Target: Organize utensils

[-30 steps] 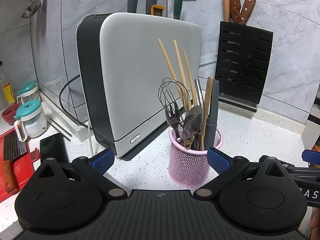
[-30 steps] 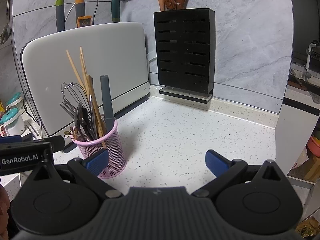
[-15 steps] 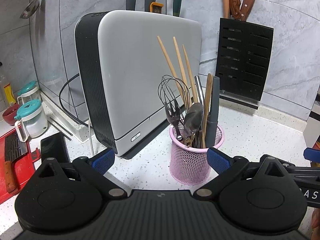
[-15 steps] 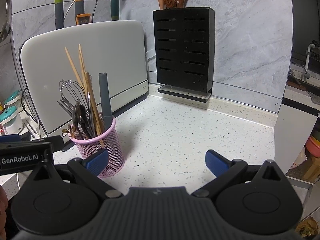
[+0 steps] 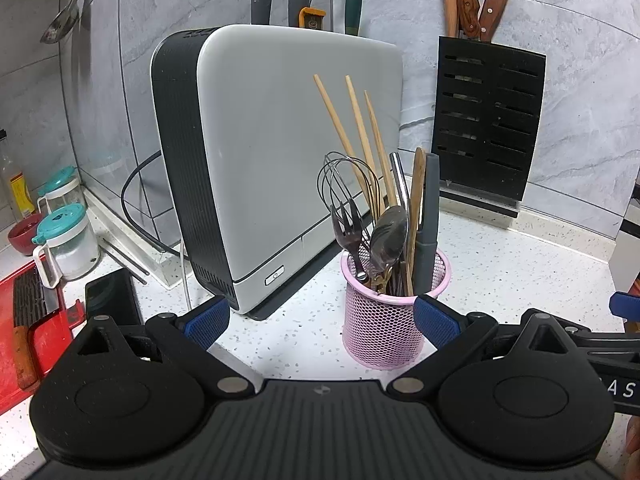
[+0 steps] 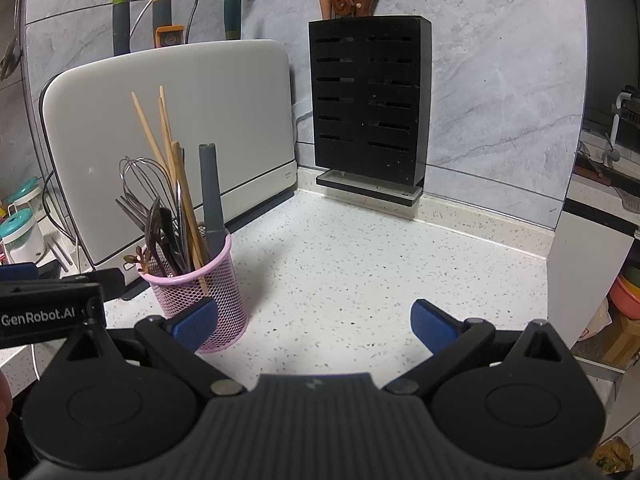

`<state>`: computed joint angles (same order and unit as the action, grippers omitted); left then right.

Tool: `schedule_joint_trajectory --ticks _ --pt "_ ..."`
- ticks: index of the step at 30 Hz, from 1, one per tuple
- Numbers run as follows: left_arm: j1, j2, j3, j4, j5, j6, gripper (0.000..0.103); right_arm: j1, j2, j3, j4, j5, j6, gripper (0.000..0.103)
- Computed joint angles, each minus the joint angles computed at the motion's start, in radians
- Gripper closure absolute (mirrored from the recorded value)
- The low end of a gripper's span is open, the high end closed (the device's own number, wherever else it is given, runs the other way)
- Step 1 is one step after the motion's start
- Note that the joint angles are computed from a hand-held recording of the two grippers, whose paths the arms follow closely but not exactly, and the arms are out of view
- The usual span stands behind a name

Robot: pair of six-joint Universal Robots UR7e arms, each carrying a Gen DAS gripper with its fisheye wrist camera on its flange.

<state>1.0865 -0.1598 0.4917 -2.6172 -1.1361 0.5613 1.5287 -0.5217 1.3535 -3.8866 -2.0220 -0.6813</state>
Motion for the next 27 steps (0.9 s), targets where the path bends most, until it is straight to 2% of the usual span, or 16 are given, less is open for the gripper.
schedule_joint_trajectory --ticks 27 --pt "0.001 -0.004 0.007 -0.002 0.001 0.003 0.000 -0.001 -0.001 -0.001 -0.002 0.000 -0.011 0.003"
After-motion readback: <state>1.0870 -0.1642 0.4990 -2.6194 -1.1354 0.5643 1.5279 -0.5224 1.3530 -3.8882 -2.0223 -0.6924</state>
